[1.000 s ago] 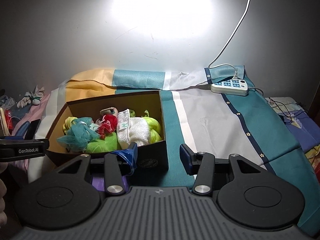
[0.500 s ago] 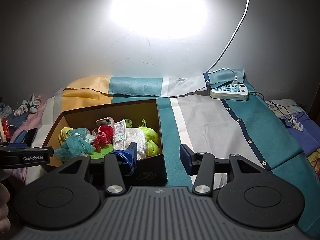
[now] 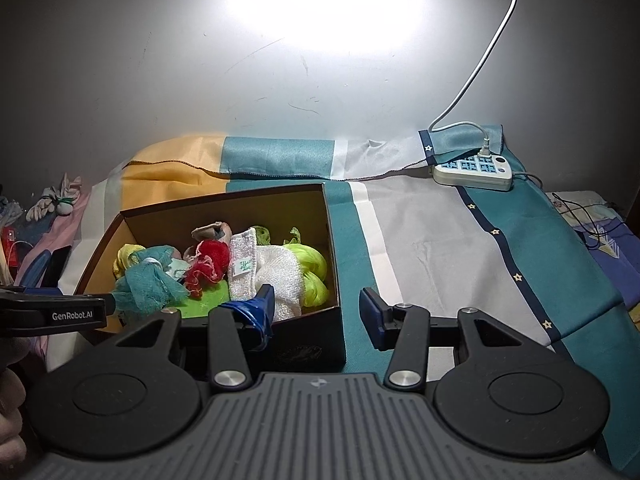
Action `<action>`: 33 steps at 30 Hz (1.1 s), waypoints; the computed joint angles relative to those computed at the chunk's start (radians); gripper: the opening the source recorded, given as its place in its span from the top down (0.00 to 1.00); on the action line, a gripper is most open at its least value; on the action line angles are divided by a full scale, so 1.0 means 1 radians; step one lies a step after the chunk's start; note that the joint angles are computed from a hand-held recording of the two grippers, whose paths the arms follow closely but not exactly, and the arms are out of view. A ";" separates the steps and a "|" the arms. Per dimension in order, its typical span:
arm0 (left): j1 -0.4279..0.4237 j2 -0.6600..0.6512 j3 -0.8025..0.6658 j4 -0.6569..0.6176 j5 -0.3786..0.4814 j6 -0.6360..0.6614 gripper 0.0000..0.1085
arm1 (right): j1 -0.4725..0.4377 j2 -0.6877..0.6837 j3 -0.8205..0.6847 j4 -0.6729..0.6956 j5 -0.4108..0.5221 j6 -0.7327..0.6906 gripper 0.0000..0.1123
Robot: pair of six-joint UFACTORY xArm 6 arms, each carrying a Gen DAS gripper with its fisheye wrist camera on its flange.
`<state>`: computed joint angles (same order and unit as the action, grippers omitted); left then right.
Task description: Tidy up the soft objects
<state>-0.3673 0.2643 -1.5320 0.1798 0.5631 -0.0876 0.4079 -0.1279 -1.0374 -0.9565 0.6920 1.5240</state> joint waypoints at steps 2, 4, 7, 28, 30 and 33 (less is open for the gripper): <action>0.001 0.002 0.000 0.004 -0.001 -0.006 0.40 | -0.001 0.003 -0.002 0.006 -0.001 -0.008 0.73; 0.001 0.002 0.001 0.006 0.000 -0.008 0.40 | -0.002 0.004 -0.004 0.009 0.000 -0.013 0.73; 0.002 0.003 0.003 0.004 0.000 -0.010 0.40 | -0.003 0.004 -0.002 0.012 0.002 -0.018 0.73; -0.006 0.001 0.018 -0.013 0.016 0.006 0.40 | 0.003 0.004 0.001 0.019 0.050 -0.009 0.72; -0.007 0.006 0.011 -0.014 0.026 0.003 0.40 | 0.009 0.004 -0.001 0.005 0.057 -0.001 0.72; -0.006 0.007 0.012 -0.015 0.028 0.004 0.40 | 0.012 0.007 -0.004 0.003 0.064 -0.002 0.72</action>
<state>-0.3729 0.2708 -1.5203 0.1650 0.5909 -0.0832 0.4199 -0.1213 -1.0418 -0.9536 0.7560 1.5224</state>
